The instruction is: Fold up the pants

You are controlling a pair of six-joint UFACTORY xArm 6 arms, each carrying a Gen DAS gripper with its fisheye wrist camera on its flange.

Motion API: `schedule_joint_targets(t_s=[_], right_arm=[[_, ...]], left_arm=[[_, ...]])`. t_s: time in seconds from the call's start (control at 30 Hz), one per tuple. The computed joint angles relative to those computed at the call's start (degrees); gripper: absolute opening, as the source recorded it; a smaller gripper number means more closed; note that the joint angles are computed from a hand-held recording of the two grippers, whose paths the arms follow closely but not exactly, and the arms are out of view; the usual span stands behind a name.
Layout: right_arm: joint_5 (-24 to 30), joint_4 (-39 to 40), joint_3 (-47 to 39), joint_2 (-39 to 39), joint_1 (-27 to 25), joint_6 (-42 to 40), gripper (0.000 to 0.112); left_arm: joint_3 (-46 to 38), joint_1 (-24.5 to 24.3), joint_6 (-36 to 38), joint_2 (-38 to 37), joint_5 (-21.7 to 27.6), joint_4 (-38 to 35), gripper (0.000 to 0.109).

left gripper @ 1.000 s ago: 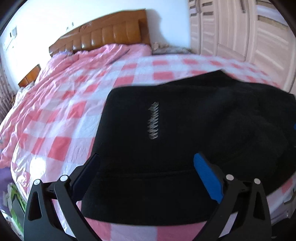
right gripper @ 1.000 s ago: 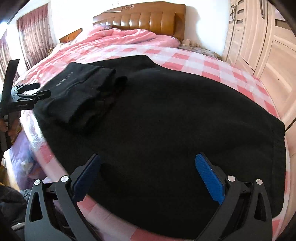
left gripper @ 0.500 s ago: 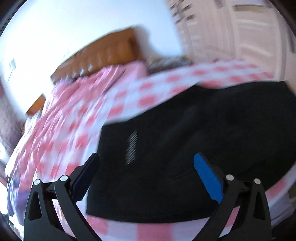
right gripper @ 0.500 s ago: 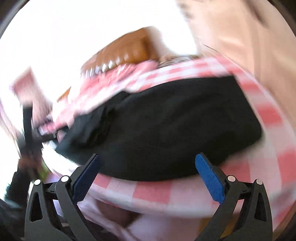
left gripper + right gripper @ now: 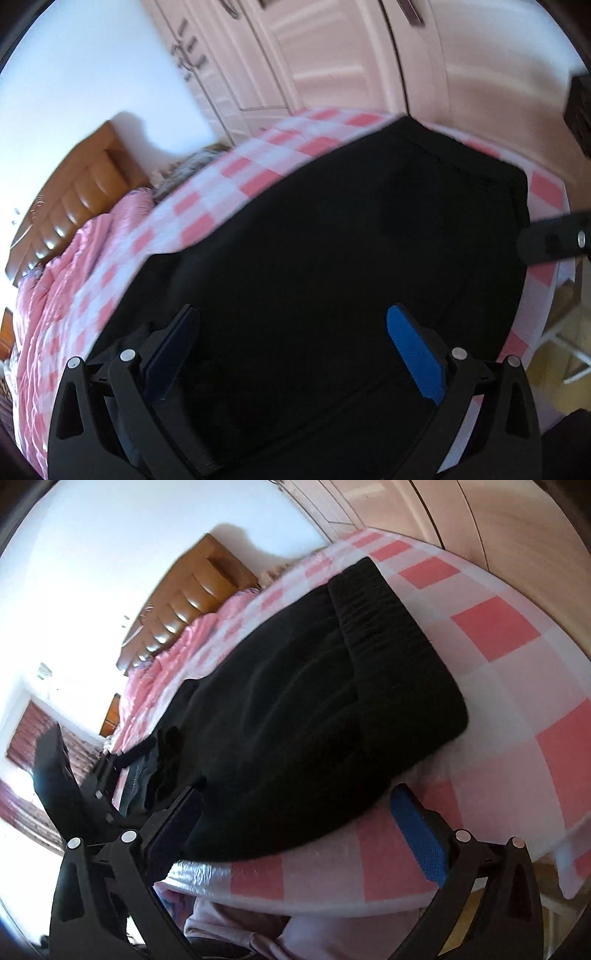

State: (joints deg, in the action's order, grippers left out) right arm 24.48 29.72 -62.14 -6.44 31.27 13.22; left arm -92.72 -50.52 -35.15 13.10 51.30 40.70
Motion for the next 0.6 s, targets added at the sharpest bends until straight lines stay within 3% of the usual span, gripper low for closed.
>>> schedule_joint_targets(t_s=[0.1, 0.17, 0.27, 0.33, 0.4, 0.47, 0.53, 0.6], right_arm=[[2.77, -0.48, -1.22, 0.65, -1.13, 2.31, 0.099], [3.33, 1.01, -1.77, 1.14, -1.19, 2.41, 0.099], [3.23, 11.89, -0.78, 0.48, -1.29, -2.83, 0.099], [3.2, 14.67, -0.8, 0.52, -1.41, -2.61, 0.099], [3.25, 11.55, -2.41, 1.79, -1.21, 1.99, 0.099], [-0.62, 11.15, -3.24, 3.45, -0.46, 5.12, 0.099], [-5.63, 6.18, -2.63, 4.19, 0.84, 10.92, 0.099], [-6.22, -0.13, -2.29, 4.23, 1.46, 15.76, 0.099]], left_arm=[[2.24, 1.32, 0.56, -0.23, -3.63, -3.04, 0.101], [3.86, 3.18, 2.37, -1.02, -6.63, -9.73, 0.101], [6.74, 6.1, 6.83, -1.73, -11.9, -21.68, 0.102], [8.37, 7.01, 9.27, -2.14, -14.59, -25.83, 0.102], [8.98, 6.75, 9.18, -2.33, -15.34, -24.86, 0.102], [9.5, 6.9, 9.31, -2.44, -16.38, -24.98, 0.102], [10.68, 7.02, 9.24, -2.79, -18.28, -24.67, 0.102], [10.84, 7.02, 9.59, -2.9, -18.65, -24.91, 0.102]])
